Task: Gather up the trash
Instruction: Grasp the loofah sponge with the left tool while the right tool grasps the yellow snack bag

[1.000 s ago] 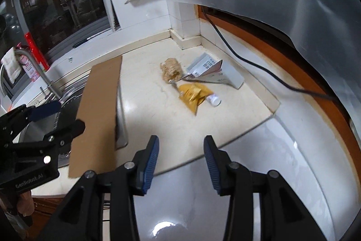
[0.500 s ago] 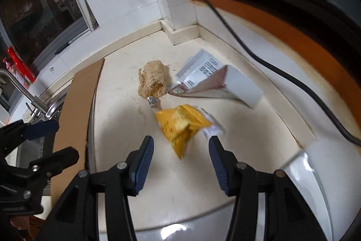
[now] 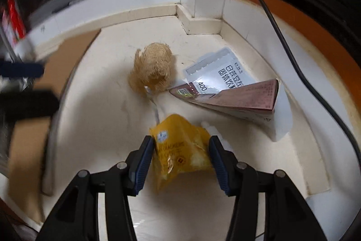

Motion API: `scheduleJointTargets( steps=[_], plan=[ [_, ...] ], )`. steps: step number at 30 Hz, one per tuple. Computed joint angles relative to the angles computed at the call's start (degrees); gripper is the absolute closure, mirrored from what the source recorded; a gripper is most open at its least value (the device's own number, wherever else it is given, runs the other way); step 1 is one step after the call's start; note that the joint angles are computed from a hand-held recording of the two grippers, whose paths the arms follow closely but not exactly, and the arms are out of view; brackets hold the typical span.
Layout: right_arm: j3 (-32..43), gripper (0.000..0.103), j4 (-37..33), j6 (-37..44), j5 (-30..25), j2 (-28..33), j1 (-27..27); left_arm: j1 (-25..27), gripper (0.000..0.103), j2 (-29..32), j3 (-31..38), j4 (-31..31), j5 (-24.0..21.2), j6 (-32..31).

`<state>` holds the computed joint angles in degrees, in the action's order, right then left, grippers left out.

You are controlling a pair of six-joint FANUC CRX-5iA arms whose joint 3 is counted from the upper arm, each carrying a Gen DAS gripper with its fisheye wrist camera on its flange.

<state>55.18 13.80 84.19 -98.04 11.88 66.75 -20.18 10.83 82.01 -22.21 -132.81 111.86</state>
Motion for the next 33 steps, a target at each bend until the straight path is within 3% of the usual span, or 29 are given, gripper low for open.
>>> scheduleJointTargets(
  steps=[4,6,9,12,17,25,26,29,33],
  plan=[
    [-2.45,0.057,-1.22,0.02,1.65,-1.82,-0.75,4.75,0.034,0.03,-2.56,5.57,2.58,1.57],
    [-2.32,0.074,-2.32,0.12,1.65,-2.03,-1.37,8.26,0.034,-0.28,-5.46,10.37,4.81,3.69],
    [-0.18,0.09,-4.42,-0.22,-0.32,-1.35,-2.54,10.47,0.034,0.05,-7.48,12.47,6.6,4.98],
    [1.62,0.093,-7.18,-2.02,-0.64,-1.6,-4.62,11.92,0.034,0.39,-9.15,13.53,7.85,5.74],
    [4.37,0.093,-11.46,-4.39,-0.17,-2.13,-8.01,16.91,0.035,-2.3,-17.93,19.73,14.19,11.03],
    [1.08,0.093,-11.53,-4.38,0.51,-4.16,-8.47,19.68,0.035,-5.17,-28.57,22.25,21.02,17.74],
    [0.17,0.093,-11.42,-4.62,0.78,-4.69,-8.51,19.92,0.037,-5.61,-29.83,22.69,21.68,18.27],
    [-0.68,0.093,-11.76,-4.88,0.78,-5.28,-8.97,19.93,0.062,-7.46,-33.12,22.68,24.41,19.87],
    [-1.76,0.093,-11.75,-5.37,1.08,-6.3,-9.16,18.77,0.069,-8.3,-33.27,21.13,25.02,20.54]
  ],
)
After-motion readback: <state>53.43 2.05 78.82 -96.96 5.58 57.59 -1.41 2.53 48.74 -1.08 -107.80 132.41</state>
